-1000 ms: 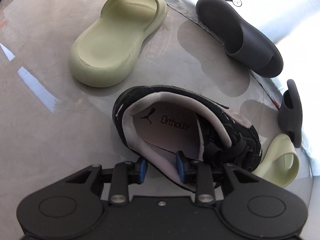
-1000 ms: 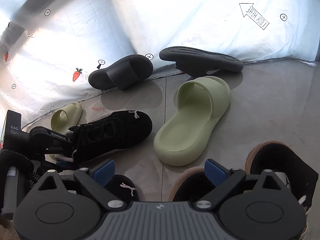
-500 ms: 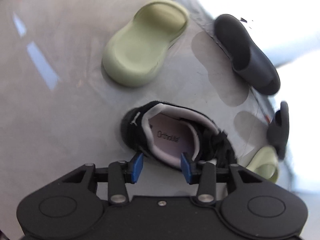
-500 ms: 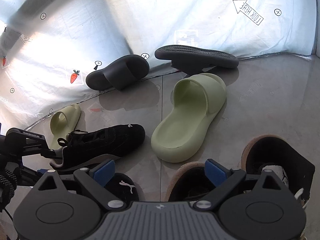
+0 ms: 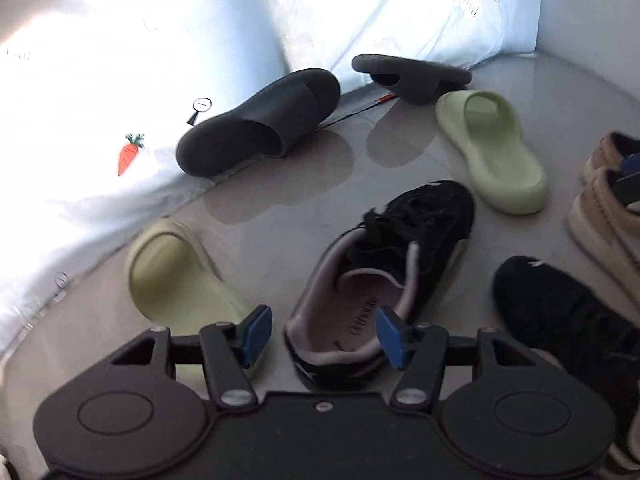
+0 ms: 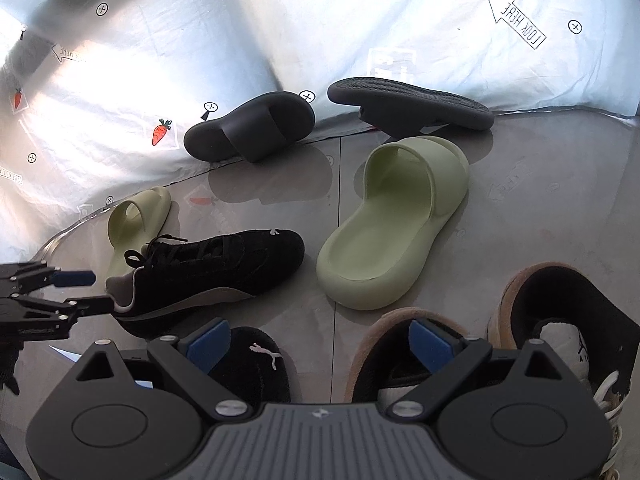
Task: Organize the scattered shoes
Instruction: 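Carry the second Puma sneaker with the left tool beside the first one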
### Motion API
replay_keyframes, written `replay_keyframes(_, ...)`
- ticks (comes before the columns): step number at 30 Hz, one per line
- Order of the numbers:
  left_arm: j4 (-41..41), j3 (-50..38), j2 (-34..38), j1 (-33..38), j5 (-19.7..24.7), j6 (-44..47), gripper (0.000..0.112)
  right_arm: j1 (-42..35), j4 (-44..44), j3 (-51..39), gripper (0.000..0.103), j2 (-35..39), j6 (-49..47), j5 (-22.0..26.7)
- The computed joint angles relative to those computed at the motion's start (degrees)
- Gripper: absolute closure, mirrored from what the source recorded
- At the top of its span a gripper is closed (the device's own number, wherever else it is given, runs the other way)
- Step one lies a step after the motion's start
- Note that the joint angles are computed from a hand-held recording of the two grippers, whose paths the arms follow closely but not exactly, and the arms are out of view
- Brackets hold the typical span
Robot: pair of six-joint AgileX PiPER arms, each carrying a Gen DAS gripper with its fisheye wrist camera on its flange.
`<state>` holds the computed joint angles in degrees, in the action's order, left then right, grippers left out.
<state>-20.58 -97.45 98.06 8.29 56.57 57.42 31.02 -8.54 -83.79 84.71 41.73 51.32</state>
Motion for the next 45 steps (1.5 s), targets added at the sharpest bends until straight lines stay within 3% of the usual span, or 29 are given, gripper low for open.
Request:
replay_keyframes(3,-6.35,-7.79,6.31,1.78,9.42,5.5,0.054,0.66,-1.3,0.29,0.007,-0.39,1.48,1.05)
replay_keyframes(9,-7.4,-11.89,8.9,2.01,12.64,8.26,0.053,1.34,-2.54,0.2,0.007,-0.4,2.91,2.28)
replay_keyframes(14,-1.19,-11.37,10.71,-1.0,9.92,8.15,0.053,1.4,-2.0,-0.41,0.007,0.3,2.18,2.45)
replay_keyframes(18,-0.1,-15.42,15.6,-0.83,10.15,-2.12,0.056,1.47,-0.92,-1.1,0.007,0.86,0.27,2.06)
replay_keyframes(19,-0.63,-18.1,17.7,-0.35,11.93,-6.49,0.067,1.73,-1.19,-1.25,0.007,0.88,-0.03,2.03)
replay_keyframes(21,-2.42,-19.38,19.22,0.75,12.55,-12.19,0.079,2.48,-2.21,-1.52,0.007,0.84,-0.28,2.31)
replay_keyframes(23,-3.51,-19.45,19.59,1.44,12.7,-16.99,0.081,2.86,-2.78,-1.35,0.007,0.58,-0.02,2.42)
replay_keyframes(26,-1.51,-11.46,14.55,0.77,8.45,-21.69,0.086,2.99,-3.1,-0.62,0.007,-0.25,1.13,2.27)
replay_keyframes(30,-1.36,0.01,6.77,1.0,5.9,-25.55,0.097,4.24,-5.32,0.76,0.007,-2.06,4.16,2.05)
replay_keyframes(36,-4.26,19.33,-6.28,1.82,-1.93,-26.38,0.098,8.34,-8.79,3.93,0.007,-5.52,9.3,2.14)
replay_keyframes(41,-2.75,27.16,-13.44,2.29,-2.79,-27.79,0.098,12.53,-11.31,6.91,0.007,-8.01,14.36,2.69)
replay_keyframes(45,-3.01,32.14,-19.07,5.23,0.31,-26.47,0.097,16.56,-14.1,8.8,0.007,-9.5,19.62,3.65)
